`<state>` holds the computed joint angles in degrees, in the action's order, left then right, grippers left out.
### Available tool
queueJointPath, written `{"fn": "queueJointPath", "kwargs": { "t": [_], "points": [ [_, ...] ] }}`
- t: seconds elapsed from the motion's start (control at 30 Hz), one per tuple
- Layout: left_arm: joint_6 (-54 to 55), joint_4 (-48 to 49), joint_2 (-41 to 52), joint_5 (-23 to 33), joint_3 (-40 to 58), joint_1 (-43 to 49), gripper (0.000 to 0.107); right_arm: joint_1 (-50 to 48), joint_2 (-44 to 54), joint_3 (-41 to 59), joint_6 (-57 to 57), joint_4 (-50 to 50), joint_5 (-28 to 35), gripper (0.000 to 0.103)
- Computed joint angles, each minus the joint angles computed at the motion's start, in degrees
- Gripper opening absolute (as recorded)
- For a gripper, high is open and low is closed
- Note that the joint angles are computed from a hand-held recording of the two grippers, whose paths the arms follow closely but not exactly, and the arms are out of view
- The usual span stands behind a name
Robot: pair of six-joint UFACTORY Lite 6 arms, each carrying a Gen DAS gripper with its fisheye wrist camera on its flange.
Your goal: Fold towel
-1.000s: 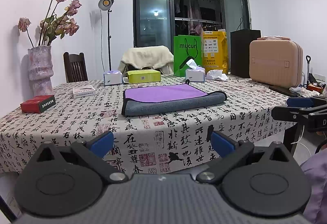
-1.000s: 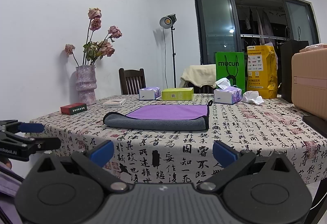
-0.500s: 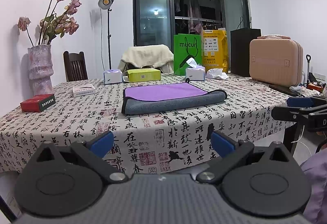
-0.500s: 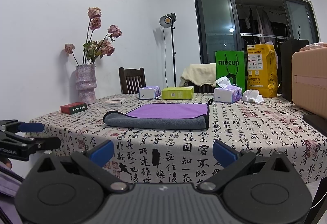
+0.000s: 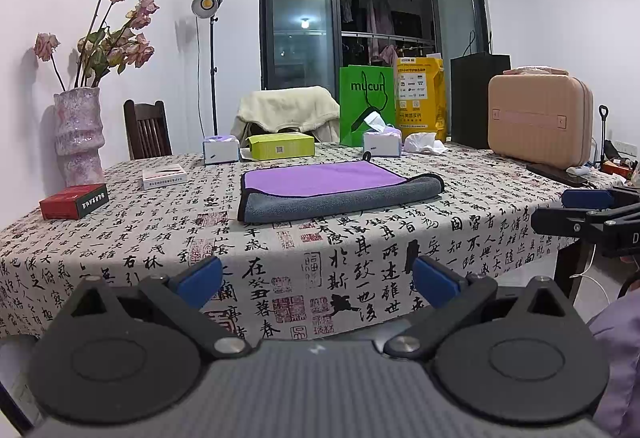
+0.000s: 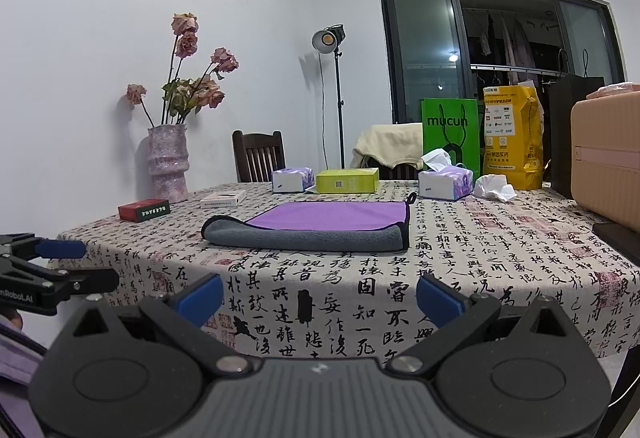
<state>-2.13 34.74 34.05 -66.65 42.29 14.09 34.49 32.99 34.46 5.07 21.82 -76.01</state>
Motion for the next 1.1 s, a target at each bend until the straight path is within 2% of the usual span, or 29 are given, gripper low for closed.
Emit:
{"fn": "queueJointPath", "kwargs": {
  "t": [0.47,0.83,1.1],
  "points": [
    [0.97,-2.46,3.13,0.48,3.6,-0.25,0.103,-1.49,3.19,1.71,2.12,-0.83,-0.25,0.103],
    [0.91,-4.38,7.49,5.54,10.35,-1.59,0.103,-4.55,8.14,5.32,3.09,-1.72,-1.19,0.103],
    [-2.54,-3.47,11.52,10.54,17.8,-2.03,0.103,-9.39,11.94,9.96,4.18,-4.83,2.25,0.103]
  ]
}}
